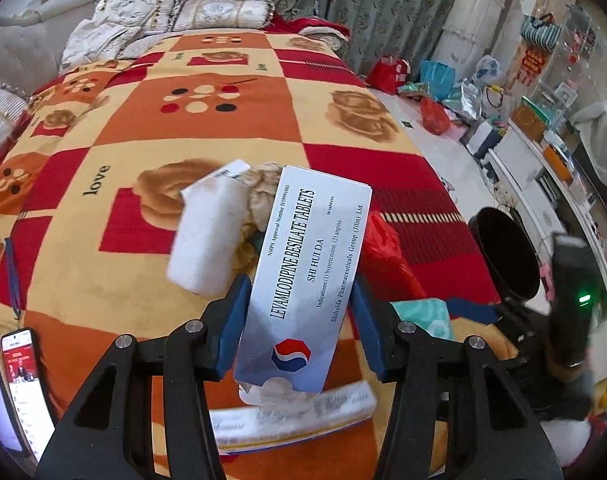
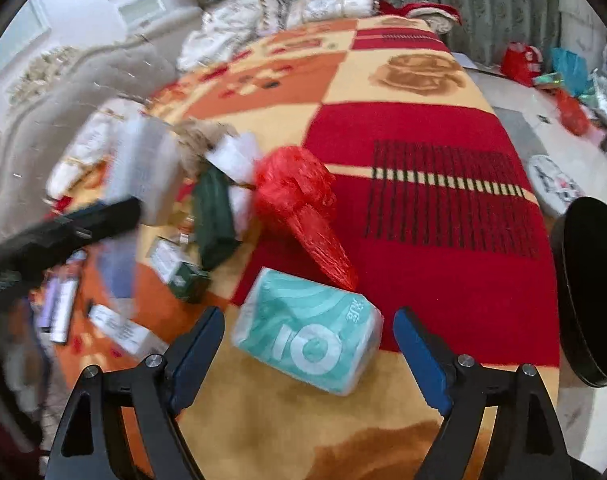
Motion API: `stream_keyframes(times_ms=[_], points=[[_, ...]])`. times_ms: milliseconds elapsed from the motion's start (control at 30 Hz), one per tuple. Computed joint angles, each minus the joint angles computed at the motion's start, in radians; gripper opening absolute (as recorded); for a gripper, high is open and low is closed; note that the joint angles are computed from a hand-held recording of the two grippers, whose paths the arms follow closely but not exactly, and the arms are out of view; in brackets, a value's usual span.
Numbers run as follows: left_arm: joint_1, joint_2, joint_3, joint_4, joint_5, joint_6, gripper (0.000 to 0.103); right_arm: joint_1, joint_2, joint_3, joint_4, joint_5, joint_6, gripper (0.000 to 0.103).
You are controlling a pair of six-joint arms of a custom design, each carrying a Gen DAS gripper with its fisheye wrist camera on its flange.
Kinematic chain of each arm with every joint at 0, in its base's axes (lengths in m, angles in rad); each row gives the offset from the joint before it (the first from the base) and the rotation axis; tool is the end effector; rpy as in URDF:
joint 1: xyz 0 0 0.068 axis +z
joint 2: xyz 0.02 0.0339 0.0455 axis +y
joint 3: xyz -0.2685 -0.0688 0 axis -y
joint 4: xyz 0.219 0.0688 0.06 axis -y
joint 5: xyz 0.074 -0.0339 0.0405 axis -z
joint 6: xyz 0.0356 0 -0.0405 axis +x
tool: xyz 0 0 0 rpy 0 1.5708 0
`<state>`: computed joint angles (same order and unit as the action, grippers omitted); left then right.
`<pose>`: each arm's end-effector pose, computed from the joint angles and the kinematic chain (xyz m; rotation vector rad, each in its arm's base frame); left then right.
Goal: Collect trash
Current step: 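Grasp the white medicine box with the left tool while the right tool grasps the teal tissue pack, then lift the medicine box and tissue pack and carry them toward the bin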
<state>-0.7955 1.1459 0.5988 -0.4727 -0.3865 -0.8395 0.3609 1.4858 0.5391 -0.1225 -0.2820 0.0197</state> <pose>0.1381 -0.1217 0.2043 -0.1921 2.4817 -0.1798 0.2078 0.0890 0.1435 -0.5467 2.6039 0.4994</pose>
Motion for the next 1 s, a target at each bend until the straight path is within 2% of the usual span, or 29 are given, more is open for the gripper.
stream_keyframes(times_ms=[133,300,367,633,667,733,833,933,1000], points=[[0.022,-0.032,-0.015,-0.005,0.009,0.0,0.049,0.058,0.076,-0.001,0.073,0.075,0.075,0.087],[0.015,-0.021,-0.014,0.017,0.018,-0.004,0.049,0.105,0.063,-0.034,0.112,0.14,0.005,0.087],[0.0,-0.01,-0.006,0.024,0.016,-0.011,0.049,0.073,0.025,-0.067,0.121,0.113,-0.035,0.079],[-0.078,0.094,0.07,0.052,-0.004,-0.039,0.048,-0.177,-0.165,-0.068,-0.045,-0.035,-0.193,0.078],[-0.088,0.112,0.085,0.057,-0.008,-0.041,0.045,-0.218,-0.189,-0.055,-0.077,-0.054,-0.219,0.078],[-0.101,0.156,0.117,0.067,-0.012,-0.036,0.035,-0.272,-0.213,-0.03,-0.123,-0.077,-0.252,0.078],[-0.106,0.229,0.157,0.091,0.0,-0.029,0.035,-0.368,-0.211,0.005,-0.161,-0.125,-0.296,0.078],[-0.09,0.262,0.147,0.126,0.05,-0.039,0.034,-0.457,-0.196,0.029,-0.196,-0.176,-0.34,0.078],[-0.103,0.275,0.151,0.115,0.046,-0.044,0.034,-0.51,-0.191,0.036,-0.219,-0.211,-0.376,0.078]])
